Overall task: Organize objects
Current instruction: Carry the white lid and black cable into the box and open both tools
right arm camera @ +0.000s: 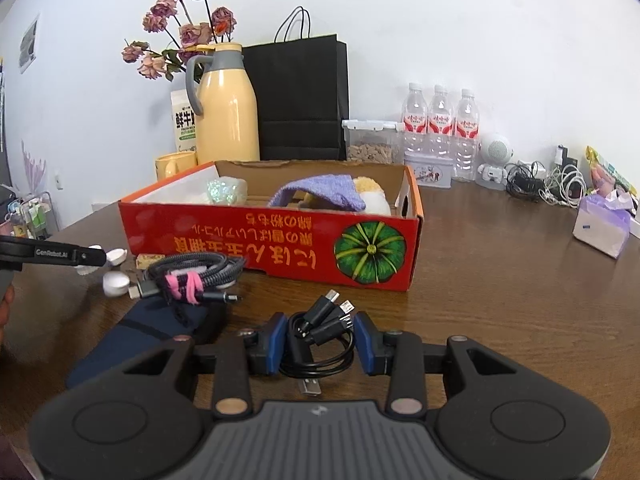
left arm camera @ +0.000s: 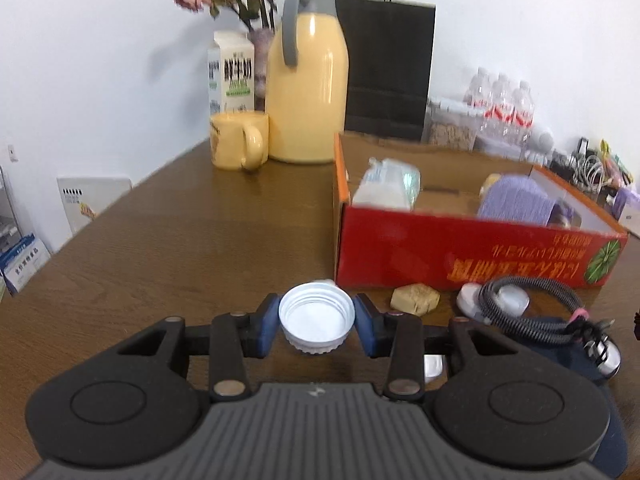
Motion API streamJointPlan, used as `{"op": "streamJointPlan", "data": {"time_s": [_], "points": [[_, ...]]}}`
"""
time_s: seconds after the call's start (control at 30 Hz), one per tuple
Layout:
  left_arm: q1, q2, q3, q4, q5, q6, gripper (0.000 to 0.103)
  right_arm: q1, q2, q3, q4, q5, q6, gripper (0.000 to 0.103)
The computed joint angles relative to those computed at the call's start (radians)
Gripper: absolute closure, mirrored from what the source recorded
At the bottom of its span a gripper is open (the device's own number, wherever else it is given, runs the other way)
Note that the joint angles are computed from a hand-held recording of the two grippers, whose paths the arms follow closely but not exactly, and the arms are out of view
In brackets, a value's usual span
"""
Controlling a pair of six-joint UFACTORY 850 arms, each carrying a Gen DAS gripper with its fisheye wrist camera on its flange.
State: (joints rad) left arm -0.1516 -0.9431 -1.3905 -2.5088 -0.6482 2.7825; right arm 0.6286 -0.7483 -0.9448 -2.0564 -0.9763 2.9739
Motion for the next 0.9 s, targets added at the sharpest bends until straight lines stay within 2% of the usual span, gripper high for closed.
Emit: {"op": "streamJointPlan", "data": {"time_s": [0.2, 0.37, 0.57, 0.77, 0.9], "points": [[-0.006, 0.046, 0.037, 0.003, -0.106, -0.005, 0.062, -0.011, 0.013, -0.023, -0.029, -0.041, -0.042, 0.068], [-0.037, 0.058, 0.013, 0.019, -0.139, -0.021, 0.062, -0.036, 0.013, -0.077, -0.087, -0.065, -0.092, 0.068], [-0.087, 0.041, -0.056, 0.014, -0.135, -0.041, 0.062, -0.084, -0.007, -0.177, -0.141, -0.046, -0.172, 0.068], [-0.124, -0.014, -0.166, -0.005, -0.106, -0.124, 0.062, -0.143, -0.076, -0.310, -0.175, 0.033, -0.213, 0.068], [-0.150, -0.069, -0.259, -0.070, -0.050, -0.117, 0.062, -0.178, -0.135, -0.407, -0.150, 0.078, -0.253, 0.068]]}}
